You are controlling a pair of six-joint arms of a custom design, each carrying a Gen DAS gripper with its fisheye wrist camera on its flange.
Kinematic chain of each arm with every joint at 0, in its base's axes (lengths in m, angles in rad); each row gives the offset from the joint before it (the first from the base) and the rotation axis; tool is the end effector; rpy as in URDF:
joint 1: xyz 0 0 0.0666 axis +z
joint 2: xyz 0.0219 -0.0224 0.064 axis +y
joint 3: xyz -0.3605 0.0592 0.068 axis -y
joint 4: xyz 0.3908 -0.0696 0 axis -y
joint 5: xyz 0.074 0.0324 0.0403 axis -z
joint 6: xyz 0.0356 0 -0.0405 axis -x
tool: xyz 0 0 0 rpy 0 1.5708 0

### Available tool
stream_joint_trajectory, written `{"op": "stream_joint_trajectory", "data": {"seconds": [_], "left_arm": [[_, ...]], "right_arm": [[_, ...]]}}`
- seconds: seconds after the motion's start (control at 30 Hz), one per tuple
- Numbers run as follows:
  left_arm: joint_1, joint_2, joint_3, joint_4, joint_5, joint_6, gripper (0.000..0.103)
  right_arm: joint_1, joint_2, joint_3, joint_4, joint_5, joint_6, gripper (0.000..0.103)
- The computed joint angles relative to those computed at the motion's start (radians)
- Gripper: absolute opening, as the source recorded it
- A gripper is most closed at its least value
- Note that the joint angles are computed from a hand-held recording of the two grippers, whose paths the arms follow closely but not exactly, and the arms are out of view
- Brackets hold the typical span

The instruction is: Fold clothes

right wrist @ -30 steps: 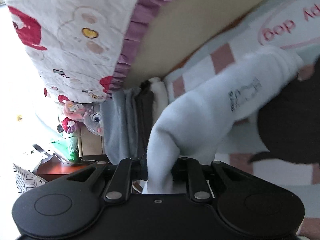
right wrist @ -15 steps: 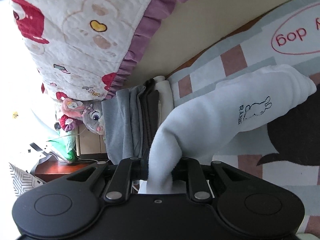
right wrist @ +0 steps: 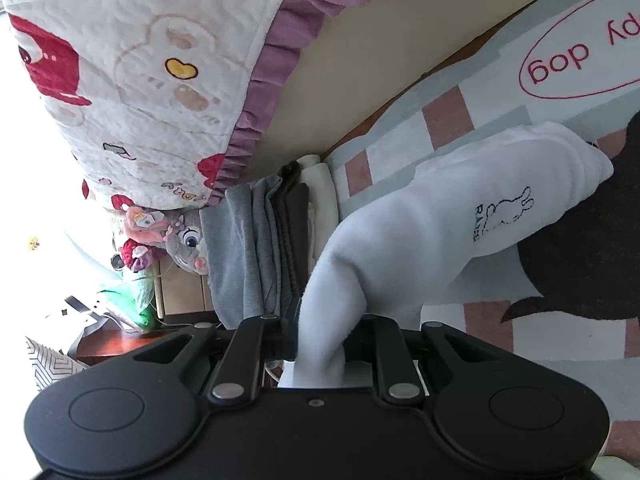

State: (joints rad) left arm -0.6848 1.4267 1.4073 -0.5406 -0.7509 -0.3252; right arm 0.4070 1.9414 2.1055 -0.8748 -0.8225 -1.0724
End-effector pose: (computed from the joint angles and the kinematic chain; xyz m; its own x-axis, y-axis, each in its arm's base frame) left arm 0.4123 -0.3058 0.4362 -0.3852 0.6161 -0.6871 0.1454 0.7757 0.6141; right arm 0.6103 0.2911 0.4416 -0.9710 0.2322 0.0576 0.1536 0.4204 0.8942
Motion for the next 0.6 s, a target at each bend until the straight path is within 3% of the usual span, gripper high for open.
{"op": "stream_joint_trajectory", "data": {"seconds": [0.07,0.17,0.2,0.23,0.27,0.33,0.4,0.43,0.5,0.6], "left_arm": [[0.013,0.027,0.004,0.042,-0.063,-0.035,0.092],[0.053,0.035,0.008,0.018,-0.028,-0.015,0.097],[0.07,0.028,0.018,-0.035,0.042,0.023,0.076],[0.088,0.021,0.027,-0.083,0.113,0.055,0.031],[0.1,0.016,0.036,-0.122,0.164,0.072,0.017],[0.107,0.003,0.043,-0.168,0.204,0.062,0.016],[0.109,-0.022,0.023,-0.168,0.229,0.02,0.016],[0.112,-0.031,0.018,-0.175,0.243,0.013,0.016],[0.118,-0.043,0.009,-0.187,0.271,0.025,0.016],[0.127,-0.059,-0.005,-0.201,0.311,0.052,0.015]], "right_arm": [[0.0,-0.005,-0.009,0.0,-0.004,0.003,0.02],[-0.006,-0.031,-0.058,0.02,-0.016,0.005,0.02],[-0.008,-0.04,-0.076,0.027,-0.024,0.008,0.02],[-0.01,-0.05,-0.096,0.037,-0.03,0.01,0.02],[-0.012,-0.06,-0.118,0.048,-0.036,0.012,0.02],[-0.014,-0.097,-0.197,0.107,-0.055,-0.003,0.023],[-0.017,-0.137,-0.284,0.177,-0.081,-0.028,0.03],[-0.02,-0.161,-0.343,0.228,-0.096,-0.066,0.051],[-0.027,-0.219,-0.484,0.365,-0.103,-0.179,0.076],[-0.037,-0.295,-0.691,0.591,-0.026,-0.359,0.08]]}}
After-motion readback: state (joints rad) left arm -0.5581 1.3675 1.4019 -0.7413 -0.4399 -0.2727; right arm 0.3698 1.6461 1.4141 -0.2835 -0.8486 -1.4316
